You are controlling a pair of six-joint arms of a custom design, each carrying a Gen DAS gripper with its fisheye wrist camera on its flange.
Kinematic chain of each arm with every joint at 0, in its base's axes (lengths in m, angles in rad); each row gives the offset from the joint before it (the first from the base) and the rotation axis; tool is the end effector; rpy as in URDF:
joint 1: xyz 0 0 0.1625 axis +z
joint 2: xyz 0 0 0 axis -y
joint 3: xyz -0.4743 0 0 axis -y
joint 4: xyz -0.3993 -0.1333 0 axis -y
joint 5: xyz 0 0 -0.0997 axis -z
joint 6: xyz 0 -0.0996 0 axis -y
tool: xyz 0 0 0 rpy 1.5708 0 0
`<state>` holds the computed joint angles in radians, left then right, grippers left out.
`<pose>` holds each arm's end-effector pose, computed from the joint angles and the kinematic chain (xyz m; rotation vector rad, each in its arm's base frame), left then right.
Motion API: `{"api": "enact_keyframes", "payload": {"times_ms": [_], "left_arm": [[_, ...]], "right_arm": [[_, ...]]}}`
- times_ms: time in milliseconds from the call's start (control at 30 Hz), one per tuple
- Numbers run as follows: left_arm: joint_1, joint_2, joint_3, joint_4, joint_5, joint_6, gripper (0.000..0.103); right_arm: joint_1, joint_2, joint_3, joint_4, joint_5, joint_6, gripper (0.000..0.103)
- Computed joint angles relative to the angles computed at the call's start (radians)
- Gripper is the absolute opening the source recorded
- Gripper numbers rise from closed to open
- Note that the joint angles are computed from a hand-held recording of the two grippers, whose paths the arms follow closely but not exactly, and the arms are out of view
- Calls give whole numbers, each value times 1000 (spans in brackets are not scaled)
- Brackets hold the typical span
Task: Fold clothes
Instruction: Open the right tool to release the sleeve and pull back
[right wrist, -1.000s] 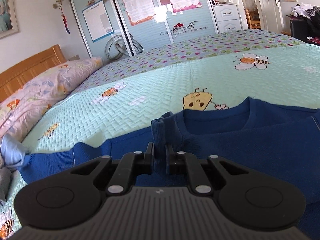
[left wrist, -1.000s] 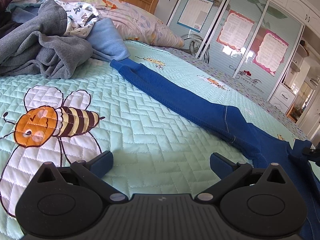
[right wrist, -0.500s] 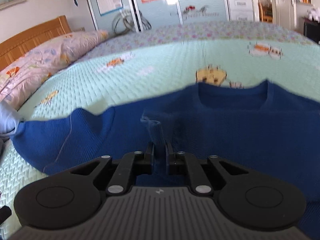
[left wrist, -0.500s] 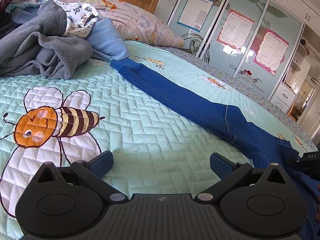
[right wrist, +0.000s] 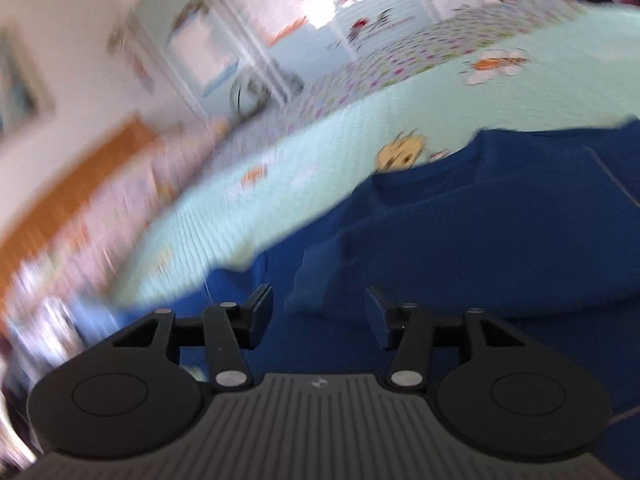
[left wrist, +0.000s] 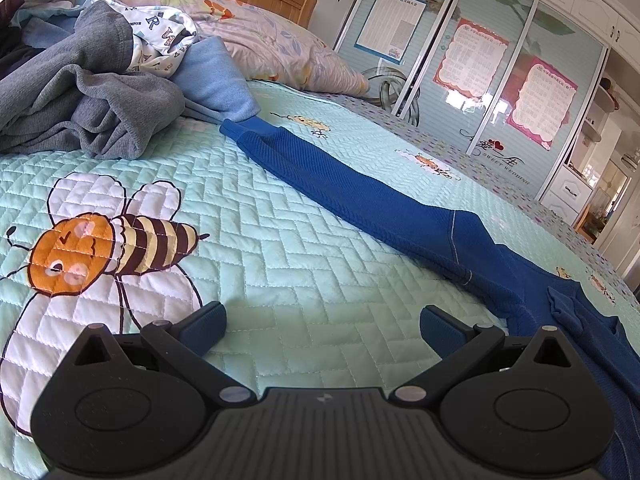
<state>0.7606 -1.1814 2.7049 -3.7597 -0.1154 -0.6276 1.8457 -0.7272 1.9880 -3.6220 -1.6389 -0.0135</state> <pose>-0.0460 -0.3643 0.2550 -0.4010 1.9063 -1.5764 0.2892 -0.5594 0.0985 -0.3712 2.8394 -1.1969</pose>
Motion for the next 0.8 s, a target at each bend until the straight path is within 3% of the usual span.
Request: {"api": "enact_keyframes", "payload": {"times_ms": [33,100,167,267,300,367,467,533,633,667,700,800], "left_arm": [[0,2,0,-7,0,4,102],[1,2,0,-6,0,5,102],[1,2,-1,-5,0,5,102],[1,6,-3,-8,1,7,103],[1,8,-3,-12,1,10,103],[2,4,-4,4,2,1,102],[1,0,-3,21,4,-9,102],[0,7,-2,-7,3,6,102],[-1,13,0,-32,2,21,102],[-1,15,-1,-41,2,26,102],[-1,16,-1,-44,2,29,102],[-3,-15,11,43,6,-30,102]], "right_arm": [[-30,-24,24,-36,41,47,56],[-92,-63,61,-99,99,124,68],[-158,-99,87,-132,109,196,68],[-229,-141,115,-139,59,270,65],[-254,-154,130,-145,82,299,54],[-292,-170,158,-178,139,349,57],[-275,-154,147,-235,164,305,68],[-265,-143,107,-192,179,283,68],[-250,-136,37,-65,77,250,68],[-246,-135,21,-35,38,226,58],[-243,-134,6,-6,1,202,54],[-238,-122,-12,-55,29,188,65]]}}
